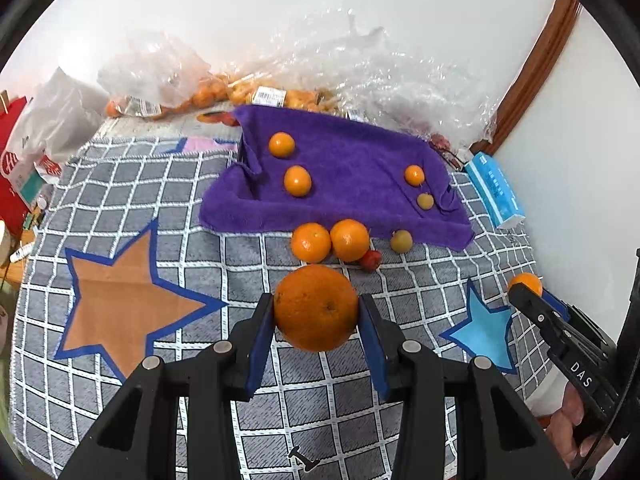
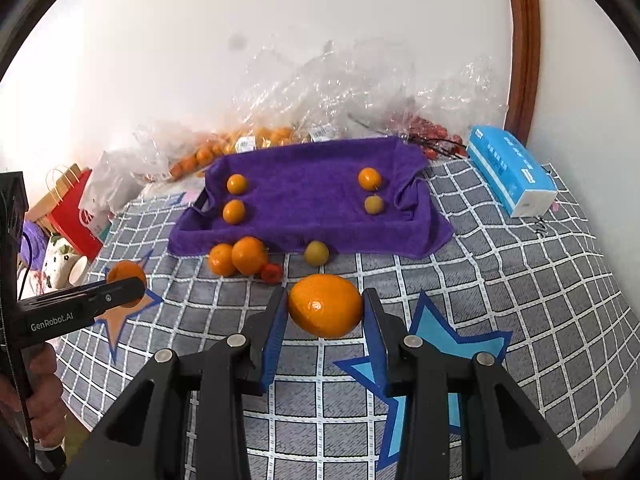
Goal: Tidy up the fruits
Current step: 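Lift and carry both held large oranges over the purple towel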
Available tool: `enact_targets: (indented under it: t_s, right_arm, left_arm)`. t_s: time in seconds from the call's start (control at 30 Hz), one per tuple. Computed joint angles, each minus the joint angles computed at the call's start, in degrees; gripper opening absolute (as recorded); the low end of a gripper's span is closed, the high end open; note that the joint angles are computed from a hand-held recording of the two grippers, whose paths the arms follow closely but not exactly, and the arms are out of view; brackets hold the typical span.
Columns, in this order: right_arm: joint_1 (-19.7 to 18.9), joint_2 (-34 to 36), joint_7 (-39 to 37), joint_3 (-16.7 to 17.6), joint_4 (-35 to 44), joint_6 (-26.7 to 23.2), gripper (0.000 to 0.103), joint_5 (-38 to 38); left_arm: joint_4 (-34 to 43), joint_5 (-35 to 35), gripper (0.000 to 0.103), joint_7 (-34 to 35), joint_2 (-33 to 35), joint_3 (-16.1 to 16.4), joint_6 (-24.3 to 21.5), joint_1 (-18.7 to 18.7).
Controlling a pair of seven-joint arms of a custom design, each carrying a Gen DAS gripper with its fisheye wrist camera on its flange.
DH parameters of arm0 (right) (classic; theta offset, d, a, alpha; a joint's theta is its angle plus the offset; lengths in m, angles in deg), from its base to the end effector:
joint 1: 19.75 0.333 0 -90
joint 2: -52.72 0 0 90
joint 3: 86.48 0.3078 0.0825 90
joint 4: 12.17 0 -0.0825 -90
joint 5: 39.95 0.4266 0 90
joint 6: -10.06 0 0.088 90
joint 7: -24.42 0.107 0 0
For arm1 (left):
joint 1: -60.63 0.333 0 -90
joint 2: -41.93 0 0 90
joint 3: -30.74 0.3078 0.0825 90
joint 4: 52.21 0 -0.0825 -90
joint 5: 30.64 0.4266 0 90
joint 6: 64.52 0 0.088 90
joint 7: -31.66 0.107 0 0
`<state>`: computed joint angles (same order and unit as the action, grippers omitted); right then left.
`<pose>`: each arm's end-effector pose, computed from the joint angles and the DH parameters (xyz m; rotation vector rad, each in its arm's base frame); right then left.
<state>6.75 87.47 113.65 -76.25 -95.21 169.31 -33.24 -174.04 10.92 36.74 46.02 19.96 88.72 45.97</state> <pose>0.6586 0.4459 0.3959 -2.0654 1.2385 -0.2320 0.5525 -0.2840 0.3908 -2.2796 1.4071 -0.7320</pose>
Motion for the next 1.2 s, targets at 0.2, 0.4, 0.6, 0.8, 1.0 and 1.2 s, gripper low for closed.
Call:
enact_targets:
  t_s: [0.2, 0.4, 0.6, 0.8, 1.0, 1.2]
  right_arm:
    - [0.03, -2.10, 0.30, -0.23, -1.94, 1.31, 0.037, -0.21]
    - [-0.60, -3.54, -0.42, 0.20, -3.44, 2.59, 0.037, 0.13]
    - [-0.82, -3.33, -0.94, 0.10, -2.84, 2.20, 0.037, 0.11]
    - [-1.07, -1.95, -1.73, 0.43, -1.03, 2.40, 0.037, 0.30]
    - [-0.47, 1.22, -1.89, -0.08, 3.87, 0.51, 0.037, -0.10]
    - [0.73, 5.94, -1.21, -1.15, 11.26, -2.77, 0.037, -1.10]
  left_arm:
    - [-0.69, 1.48, 0.040, -2.20, -1.44, -0.40, -0.23, -0.10]
    - [-0.62, 2.45, 0.040, -3.61, -2.23, -1.10, -1.50, -0.06]
    - [-0.68, 3.39, 0.040, -5.69, -2.46, -1.20, -1.23, 0.44]
    - [0.05, 3.05, 0.040, -4.82, -1.87, -0.90, -1.19, 0.83]
    - [1.88, 1.69, 0.040, -2.56, -0.58, -0.39, -2.11, 1.05]
    - [4.31, 1.08, 0.040, 0.16, 1.31, 0.48, -2.24, 0.95]
